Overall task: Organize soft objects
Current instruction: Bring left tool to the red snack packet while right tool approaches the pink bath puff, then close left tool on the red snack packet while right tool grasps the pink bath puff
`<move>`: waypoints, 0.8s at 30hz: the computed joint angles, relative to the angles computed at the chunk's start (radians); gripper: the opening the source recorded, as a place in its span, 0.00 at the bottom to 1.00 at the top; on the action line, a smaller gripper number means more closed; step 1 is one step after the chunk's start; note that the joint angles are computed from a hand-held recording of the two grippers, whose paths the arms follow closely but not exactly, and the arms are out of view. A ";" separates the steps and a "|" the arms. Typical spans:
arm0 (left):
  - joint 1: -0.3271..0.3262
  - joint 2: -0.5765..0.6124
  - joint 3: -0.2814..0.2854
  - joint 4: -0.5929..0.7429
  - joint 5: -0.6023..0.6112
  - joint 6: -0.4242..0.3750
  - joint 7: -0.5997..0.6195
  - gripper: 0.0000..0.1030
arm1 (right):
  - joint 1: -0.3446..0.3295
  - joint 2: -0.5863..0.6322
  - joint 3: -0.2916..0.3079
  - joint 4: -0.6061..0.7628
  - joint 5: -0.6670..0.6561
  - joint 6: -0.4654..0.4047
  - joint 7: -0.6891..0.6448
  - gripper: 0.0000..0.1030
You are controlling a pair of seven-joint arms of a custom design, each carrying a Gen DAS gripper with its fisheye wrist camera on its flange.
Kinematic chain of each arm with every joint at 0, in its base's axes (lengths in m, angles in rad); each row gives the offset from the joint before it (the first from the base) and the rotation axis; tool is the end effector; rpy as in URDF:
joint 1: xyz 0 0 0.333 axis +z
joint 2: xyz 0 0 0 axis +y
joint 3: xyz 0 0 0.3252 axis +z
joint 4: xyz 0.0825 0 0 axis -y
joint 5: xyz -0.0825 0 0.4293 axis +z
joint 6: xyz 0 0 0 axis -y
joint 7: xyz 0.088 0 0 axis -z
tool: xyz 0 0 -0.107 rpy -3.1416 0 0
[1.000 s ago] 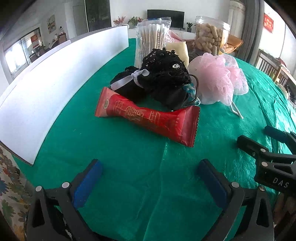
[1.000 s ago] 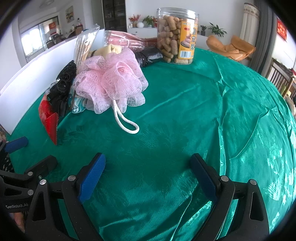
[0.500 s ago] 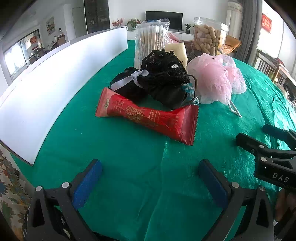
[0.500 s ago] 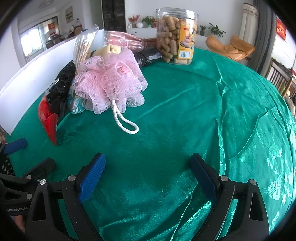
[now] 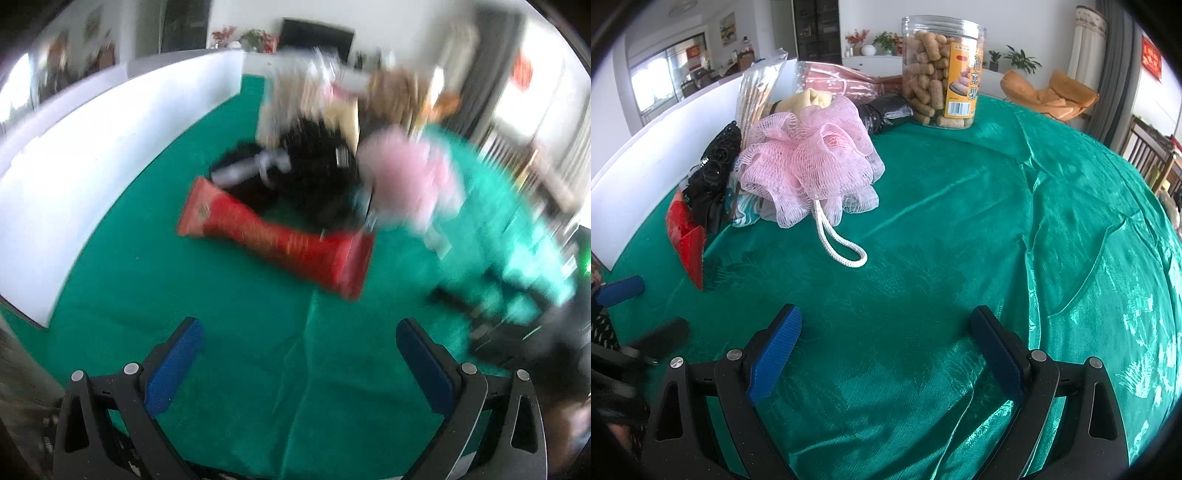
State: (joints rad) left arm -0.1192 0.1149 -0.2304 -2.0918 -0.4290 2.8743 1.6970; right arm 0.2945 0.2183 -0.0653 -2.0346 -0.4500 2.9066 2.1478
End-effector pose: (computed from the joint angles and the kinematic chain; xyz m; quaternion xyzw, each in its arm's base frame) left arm 0.6158 -0.1958 0.4256 -0.6333 0.6925 -0.3322 0.0957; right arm 0.6434 0.1791 0.3898 -0.6863 0.6450 -0.2325 0.2427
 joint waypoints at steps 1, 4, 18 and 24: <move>0.025 -0.003 -0.023 0.007 -0.116 0.004 0.070 1.00 | 0.001 -0.001 -0.002 -0.001 -0.002 0.000 0.003 0.91; 0.049 0.013 -0.031 0.058 -0.297 -0.024 0.142 1.00 | 0.001 -0.003 -0.006 -0.002 -0.007 -0.001 0.012 0.91; -0.113 0.118 0.167 0.202 0.630 -0.229 -0.600 1.00 | -0.013 -0.010 0.004 -0.018 0.020 0.027 0.001 0.91; -0.006 0.043 0.118 0.126 0.593 -0.187 -0.558 1.00 | -0.006 -0.009 -0.007 -0.018 0.024 0.036 0.018 0.91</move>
